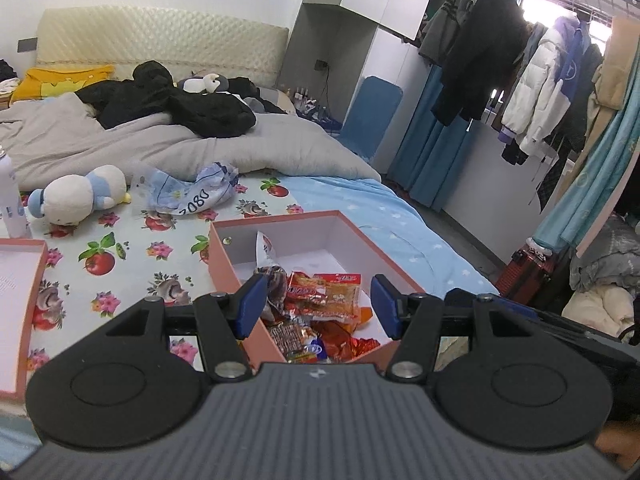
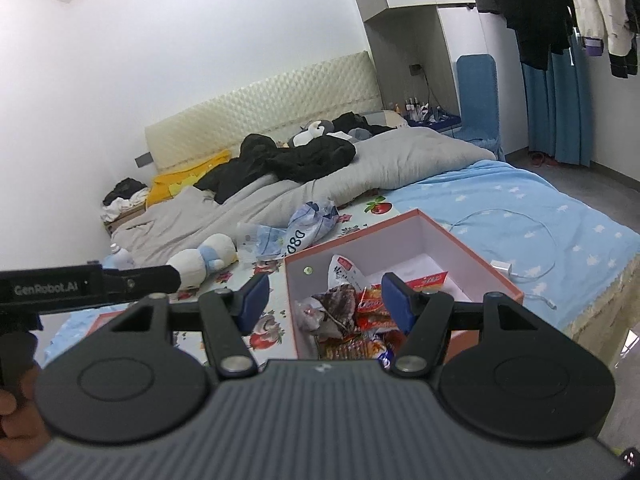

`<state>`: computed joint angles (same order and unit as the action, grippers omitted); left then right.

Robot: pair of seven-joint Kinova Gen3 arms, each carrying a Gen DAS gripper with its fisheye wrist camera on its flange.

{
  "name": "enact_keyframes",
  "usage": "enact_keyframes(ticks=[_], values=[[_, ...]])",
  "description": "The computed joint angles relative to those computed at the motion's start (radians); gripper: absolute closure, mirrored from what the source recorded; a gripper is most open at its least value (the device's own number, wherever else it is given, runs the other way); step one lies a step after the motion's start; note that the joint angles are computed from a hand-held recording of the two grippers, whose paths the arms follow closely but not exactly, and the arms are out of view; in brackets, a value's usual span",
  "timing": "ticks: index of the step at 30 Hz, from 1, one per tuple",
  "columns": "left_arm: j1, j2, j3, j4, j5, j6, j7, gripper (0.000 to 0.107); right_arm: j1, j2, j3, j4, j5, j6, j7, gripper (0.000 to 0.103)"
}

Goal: Organize snacks

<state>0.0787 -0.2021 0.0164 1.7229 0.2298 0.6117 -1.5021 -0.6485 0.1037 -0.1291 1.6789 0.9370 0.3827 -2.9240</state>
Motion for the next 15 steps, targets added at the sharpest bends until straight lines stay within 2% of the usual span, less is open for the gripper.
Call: enact_keyframes(ticks=[9,15], values=[[-0.019,-0.081,0.049,0.104,-0.074,-0.043,0.092,0.044,-0.008,-0.037,-0.031,0.094,0.21,0.002,-0.217,0.038],[-0.024,-0.09,0.06,0.138,-0.116,-0.065,0.147,0.044,0.009,-0.039,-0.061,0.119,0.278,0.014,-0.298,0.038]])
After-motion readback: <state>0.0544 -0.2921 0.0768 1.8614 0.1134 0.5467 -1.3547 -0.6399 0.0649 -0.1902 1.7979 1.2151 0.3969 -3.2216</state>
